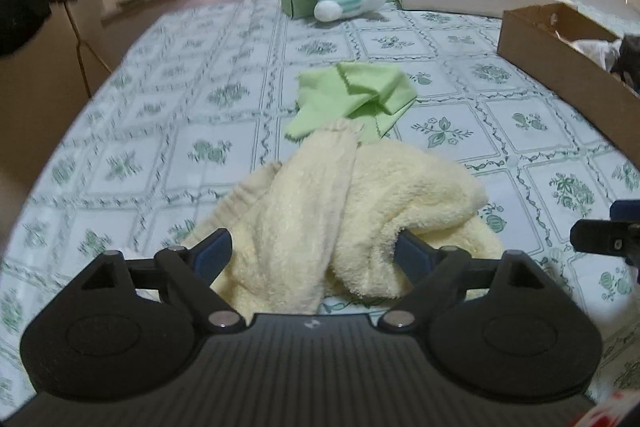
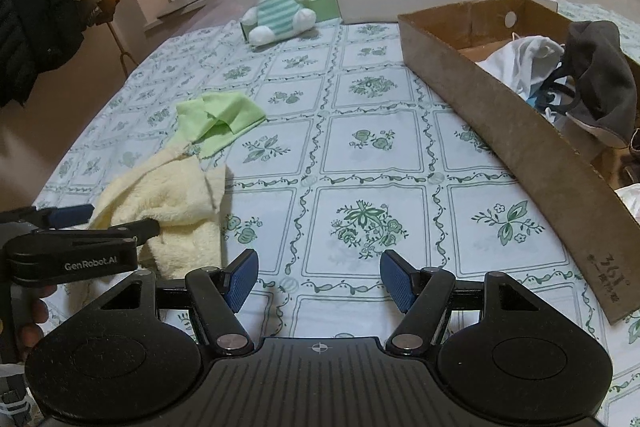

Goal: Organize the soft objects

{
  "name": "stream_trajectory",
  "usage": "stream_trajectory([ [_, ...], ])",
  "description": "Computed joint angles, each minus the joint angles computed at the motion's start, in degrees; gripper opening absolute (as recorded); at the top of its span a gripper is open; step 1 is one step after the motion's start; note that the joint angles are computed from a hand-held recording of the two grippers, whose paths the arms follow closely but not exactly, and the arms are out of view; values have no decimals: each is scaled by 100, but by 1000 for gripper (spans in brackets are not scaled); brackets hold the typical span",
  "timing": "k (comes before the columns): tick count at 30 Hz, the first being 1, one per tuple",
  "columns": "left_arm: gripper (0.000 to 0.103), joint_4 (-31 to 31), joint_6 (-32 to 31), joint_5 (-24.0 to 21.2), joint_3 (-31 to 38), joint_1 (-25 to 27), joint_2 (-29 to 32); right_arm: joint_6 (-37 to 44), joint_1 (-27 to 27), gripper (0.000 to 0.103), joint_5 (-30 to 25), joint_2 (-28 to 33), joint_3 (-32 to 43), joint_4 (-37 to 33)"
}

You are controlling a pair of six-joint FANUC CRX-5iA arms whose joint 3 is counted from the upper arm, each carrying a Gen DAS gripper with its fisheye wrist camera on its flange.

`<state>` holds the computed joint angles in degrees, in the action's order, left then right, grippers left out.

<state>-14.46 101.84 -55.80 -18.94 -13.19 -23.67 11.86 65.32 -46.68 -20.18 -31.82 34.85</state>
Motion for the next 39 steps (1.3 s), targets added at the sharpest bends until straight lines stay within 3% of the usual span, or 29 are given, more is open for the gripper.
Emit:
stream_trajectory([
  [2, 81, 488, -364, 213, -236, 320, -103, 16, -19, 67, 22, 22, 6, -6],
  [6, 38, 1771, -1405, 610, -792, 909, -384, 41, -60, 67, 73, 94, 47, 4],
  [9, 25, 1757, -1513, 700, -852, 902, -504, 82, -103, 67, 172, 163, 83, 40],
  [18, 20, 1032, -1060, 828, -656, 1229, -808, 352, -331, 67, 895, 550, 294, 236],
  [25, 20, 513, -530, 1007, -279, 1480, -470, 339, -713, 67, 1801, 1201, 612, 631],
  [29, 20, 342, -278, 1122, -72, 1496, -128, 264, -887, 67, 2022, 1655, 909, 800],
  [39, 20, 777, -264, 1370, -155, 1721, 285, -561, -1202, 67, 2188, 2601, 1454, 1265],
])
